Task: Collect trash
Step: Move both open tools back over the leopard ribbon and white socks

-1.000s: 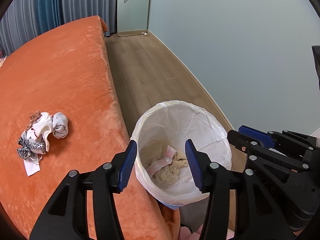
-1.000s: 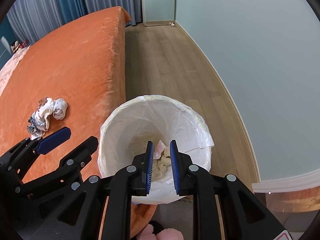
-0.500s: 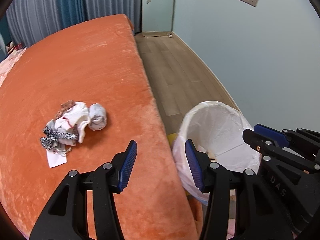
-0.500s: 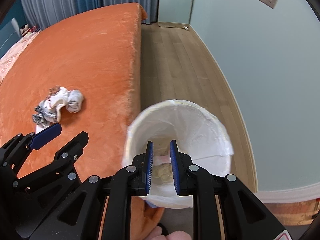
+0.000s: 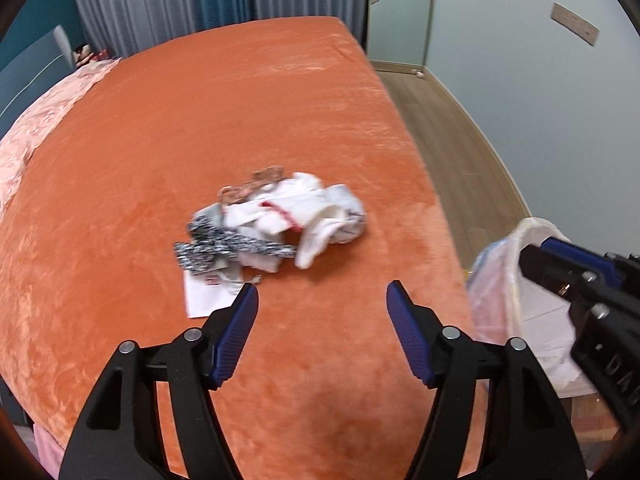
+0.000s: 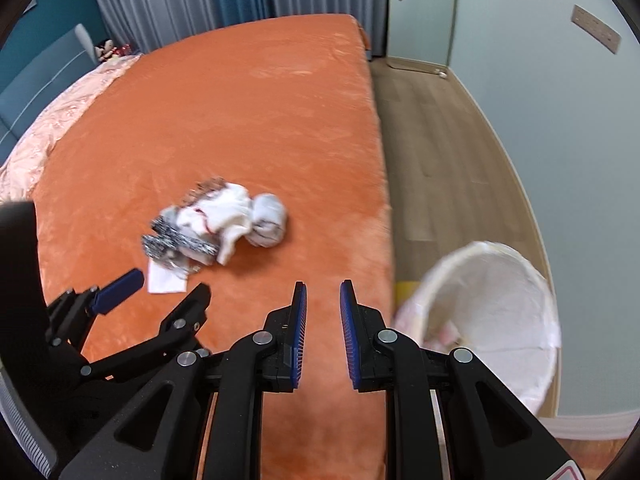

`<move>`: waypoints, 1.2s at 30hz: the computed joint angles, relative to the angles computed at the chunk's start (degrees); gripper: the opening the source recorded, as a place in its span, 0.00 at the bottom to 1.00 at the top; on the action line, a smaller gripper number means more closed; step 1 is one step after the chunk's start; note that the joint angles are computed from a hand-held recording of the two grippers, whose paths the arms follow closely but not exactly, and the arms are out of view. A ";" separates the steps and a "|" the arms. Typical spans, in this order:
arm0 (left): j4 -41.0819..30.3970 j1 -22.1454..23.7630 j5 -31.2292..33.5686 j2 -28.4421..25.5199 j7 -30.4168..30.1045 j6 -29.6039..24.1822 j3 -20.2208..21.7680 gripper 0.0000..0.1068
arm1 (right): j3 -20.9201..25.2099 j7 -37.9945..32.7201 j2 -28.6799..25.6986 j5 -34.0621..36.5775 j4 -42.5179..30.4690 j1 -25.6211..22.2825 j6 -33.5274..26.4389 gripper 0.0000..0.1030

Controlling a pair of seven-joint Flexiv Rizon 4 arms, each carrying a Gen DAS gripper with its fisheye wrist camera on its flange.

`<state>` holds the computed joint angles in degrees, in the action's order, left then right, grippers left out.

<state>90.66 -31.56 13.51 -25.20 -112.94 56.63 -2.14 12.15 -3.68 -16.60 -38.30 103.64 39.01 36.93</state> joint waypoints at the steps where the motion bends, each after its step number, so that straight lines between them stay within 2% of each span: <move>1: 0.52 0.60 -0.18 0.12 0.13 0.05 0.28 0.60 | -0.14 -0.33 -0.71 -0.11 -0.72 0.09 -0.11 0.18; 4: 1.56 2.16 -0.05 0.12 0.14 0.38 1.24 0.65 | -0.54 -2.38 -3.53 0.80 -3.22 0.27 -0.12 0.18; 9: 3.04 5.08 -1.32 -0.56 1.16 1.65 1.64 0.67 | -1.76 -5.56 -8.29 2.32 -7.30 1.11 0.08 0.18; 12: 3.10 6.84 -3.22 -1.74 2.42 2.04 1.38 0.67 | -2.71 -6.75 -10.85 3.22 -9.28 1.17 2.52 0.18; 14: 2.93 7.89 -4.59 -2.69 3.55 2.37 1.18 0.67 | -3.36 -7.37 -12.56 3.77 -10.54 1.27 4.20 0.27; 15: 2.69 8.22 -5.09 -3.15 4.04 2.54 1.17 0.67 | -3.74 -7.46 -13.42 4.00 -11.13 1.32 5.19 0.29; 24: 0.08 11.13 -11.91 -8.13 9.75 4.10 -0.39 0.67 | -6.08 -9.12 -18.18 5.56 -13.80 1.48 12.23 0.29; 26: -0.59 11.36 -13.28 -9.14 10.72 3.83 -0.64 0.67 | -6.23 -9.88 -19.16 6.54 -14.58 1.41 12.02 0.29; 29: -1.48 11.55 -14.84 -10.47 12.20 3.40 -0.97 0.60 | -6.77 -10.74 -20.44 7.25 -15.39 1.53 11.95 0.29; 32: -1.86 11.37 -15.65 -11.18 13.39 3.40 -1.08 0.50 | -7.38 -10.06 -21.14 7.75 -15.07 1.41 14.51 0.29; 36: -2.13 11.63 -17.04 -11.65 15.25 3.37 -1.68 0.30 | -7.18 -10.30 -22.53 9.43 -15.94 0.90 16.91 0.27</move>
